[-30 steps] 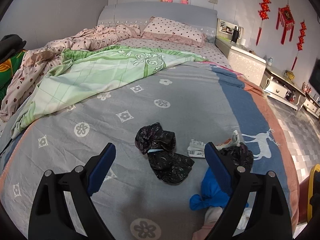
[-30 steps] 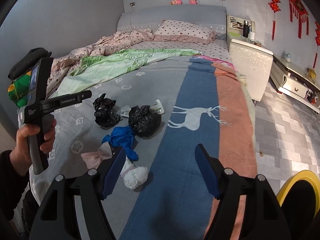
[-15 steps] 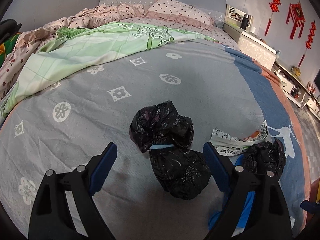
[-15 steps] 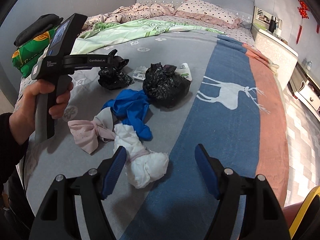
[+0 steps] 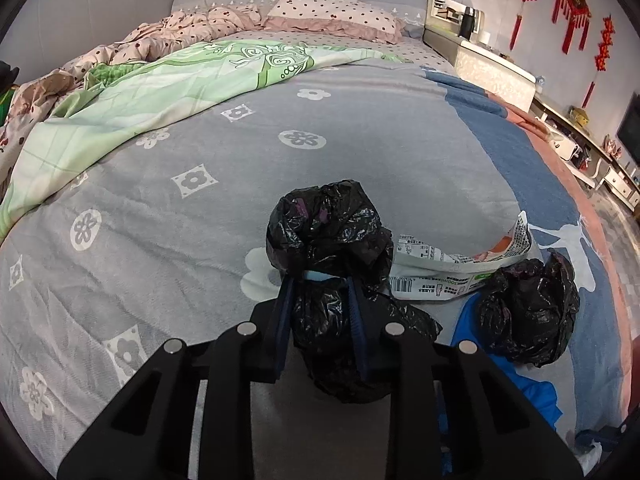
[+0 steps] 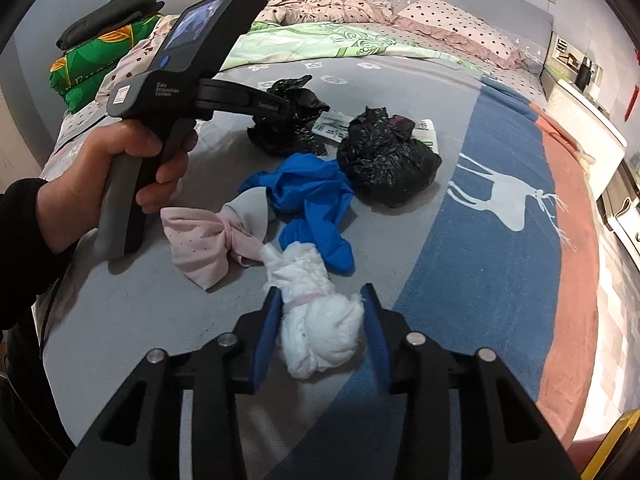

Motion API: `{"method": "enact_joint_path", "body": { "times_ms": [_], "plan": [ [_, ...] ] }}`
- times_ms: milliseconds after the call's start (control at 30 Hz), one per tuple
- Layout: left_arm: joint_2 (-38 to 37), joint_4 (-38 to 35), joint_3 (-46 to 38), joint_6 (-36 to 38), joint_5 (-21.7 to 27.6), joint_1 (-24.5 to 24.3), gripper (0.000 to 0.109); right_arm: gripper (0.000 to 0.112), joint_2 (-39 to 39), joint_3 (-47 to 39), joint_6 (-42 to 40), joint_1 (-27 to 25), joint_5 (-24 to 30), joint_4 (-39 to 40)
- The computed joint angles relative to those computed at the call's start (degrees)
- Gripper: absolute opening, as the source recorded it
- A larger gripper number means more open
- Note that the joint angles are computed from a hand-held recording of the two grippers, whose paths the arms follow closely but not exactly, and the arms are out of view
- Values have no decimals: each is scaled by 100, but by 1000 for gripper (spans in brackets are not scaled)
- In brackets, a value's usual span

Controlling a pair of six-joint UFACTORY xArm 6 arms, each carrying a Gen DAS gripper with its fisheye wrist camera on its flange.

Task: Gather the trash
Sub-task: 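Grasp the black plastic bag with the left tool while the right tool grasps the white tissue, then carry the black bag and white tissue to the yellow bin and open both tools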

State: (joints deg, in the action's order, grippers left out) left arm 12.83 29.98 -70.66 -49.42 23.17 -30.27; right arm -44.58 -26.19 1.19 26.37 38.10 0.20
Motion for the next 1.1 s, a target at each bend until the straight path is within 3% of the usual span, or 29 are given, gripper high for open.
{"method": "enact_joint_path", "body": {
  "times_ms": [133,533,1100],
  "plan": [
    [-164,102,124,-109,-59,-3,22,26,-57,-14,7,19,33,148],
    [-1245,631,516,-496,111,-146,22,26,-1072,-96,437,-155,483,357],
    [-2239,1233,-16,-893,1016,-1460,22,26,-2689,-901,1012,-979,1609,-28]
  ]
}}
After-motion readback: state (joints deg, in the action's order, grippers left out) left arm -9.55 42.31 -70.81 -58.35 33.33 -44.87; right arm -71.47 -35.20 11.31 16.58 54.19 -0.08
